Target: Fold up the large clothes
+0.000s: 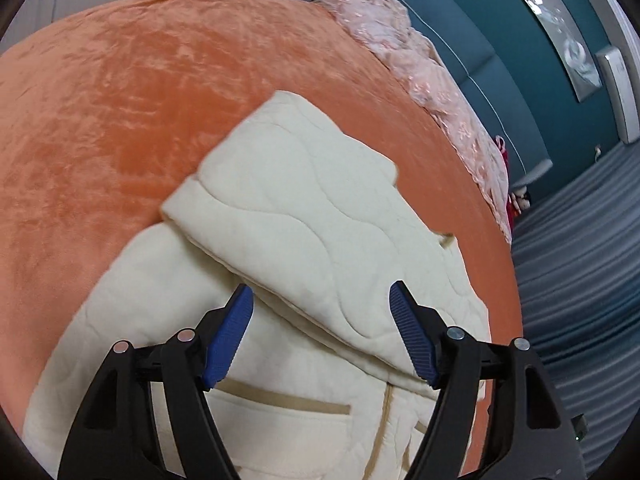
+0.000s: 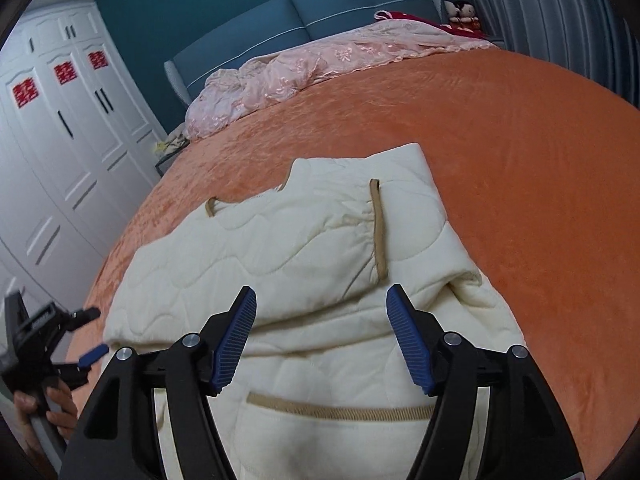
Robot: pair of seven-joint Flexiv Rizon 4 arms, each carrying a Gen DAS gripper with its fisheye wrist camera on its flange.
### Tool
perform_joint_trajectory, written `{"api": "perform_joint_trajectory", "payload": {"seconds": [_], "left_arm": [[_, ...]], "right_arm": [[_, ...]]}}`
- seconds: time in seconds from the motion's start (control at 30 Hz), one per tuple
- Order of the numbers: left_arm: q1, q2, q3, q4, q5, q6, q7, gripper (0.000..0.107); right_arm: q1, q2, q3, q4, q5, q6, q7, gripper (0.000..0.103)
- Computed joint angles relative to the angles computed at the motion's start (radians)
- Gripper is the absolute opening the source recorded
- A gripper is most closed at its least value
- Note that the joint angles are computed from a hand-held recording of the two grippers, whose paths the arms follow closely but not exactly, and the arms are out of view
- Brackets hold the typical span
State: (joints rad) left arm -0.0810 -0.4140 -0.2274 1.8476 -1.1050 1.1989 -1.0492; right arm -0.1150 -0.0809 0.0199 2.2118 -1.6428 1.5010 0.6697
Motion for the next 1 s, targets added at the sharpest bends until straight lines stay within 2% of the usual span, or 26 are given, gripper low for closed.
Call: {"api": "perform_joint_trajectory", "payload": {"seconds": [0.13,0.2,0.3,0.33,0.37,0.4,0.43,0.47,0.5,0.53,0.6,0.63,0.7,0.77,0.8,1.0], "left_arm": [[0.046,-0.062,-0.007,-0.049,-0.059,-0.034,-0.069,0.067],[0.061,-0.077,-0.016,-0.056,-0.105,-0.045,-0.086,0.065],[0.065,-0.086,-0.015,-0.06,-0.144,-0.051,-0.092,0.054],[0.06,-0.088,-0.008,-0.066,-0.128,-0.051,-0.099,0.044],[0.051,-0.093,0.008,-0.075,-0.084,-0.052,-0.123,0.035],[0.044,-0.096,0.023,-0.086,-0.033,-0.053,-0.15,0.03],[0.038,-0.097,0.036,-0.095,0.015,-0.043,-0.174,0.023],[0.04,-0.095,0.04,-0.1,0.048,-0.033,-0.18,0.019],[0.045,-0.094,0.037,-0.106,0.07,-0.024,-0.177,0.013],[0.051,-0.086,0.028,-0.104,0.08,-0.009,-0.164,0.013],[0.042,-0.081,0.043,-0.105,0.156,0.014,-0.165,0.012],[0.034,-0.077,0.053,-0.098,0.205,0.029,-0.168,0.012],[0.005,-0.081,0.095,-0.091,0.337,0.046,-0.209,0.013],[-0.027,-0.097,0.142,-0.097,0.46,0.054,-0.275,0.012],[-0.037,-0.1,0.156,-0.094,0.505,0.065,-0.298,0.012],[-0.014,-0.116,0.135,-0.073,0.641,0.146,-0.329,0.012]], "right_arm": [[-0.011,-0.03,-0.02,-0.012,0.093,-0.003,-0.039,0.066],[0.001,-0.057,-0.022,-0.018,0.188,-0.004,-0.132,0.066],[0.038,-0.105,-0.018,-0.027,0.377,-0.008,-0.299,0.066],[0.05,-0.12,-0.016,-0.034,0.428,-0.009,-0.358,0.06],[0.07,-0.131,-0.011,-0.041,0.517,-0.014,-0.451,0.034],[0.066,-0.144,0.019,-0.06,0.581,-0.045,-0.528,0.022],[0.075,-0.14,0.017,-0.07,0.58,-0.074,-0.542,0.009],[0.086,-0.129,-0.018,-0.076,0.515,-0.045,-0.499,0.005],[0.112,-0.103,-0.085,-0.075,0.384,-0.004,-0.396,0.004],[0.117,-0.078,-0.12,-0.085,0.257,0.009,-0.299,0.003],[0.089,-0.038,-0.112,-0.103,0.106,-0.019,-0.198,0.003],[0.084,-0.025,-0.096,-0.098,0.106,-0.054,-0.22,0.002],[0.091,-0.033,-0.049,-0.072,0.255,-0.14,-0.387,0.002],[0.103,-0.067,-0.017,-0.05,0.434,-0.171,-0.524,0.002],[0.111,-0.074,-0.016,-0.036,0.468,-0.178,-0.545,0.002],[0.14,-0.093,-0.046,0.009,0.456,-0.149,-0.503,0.002]]}}
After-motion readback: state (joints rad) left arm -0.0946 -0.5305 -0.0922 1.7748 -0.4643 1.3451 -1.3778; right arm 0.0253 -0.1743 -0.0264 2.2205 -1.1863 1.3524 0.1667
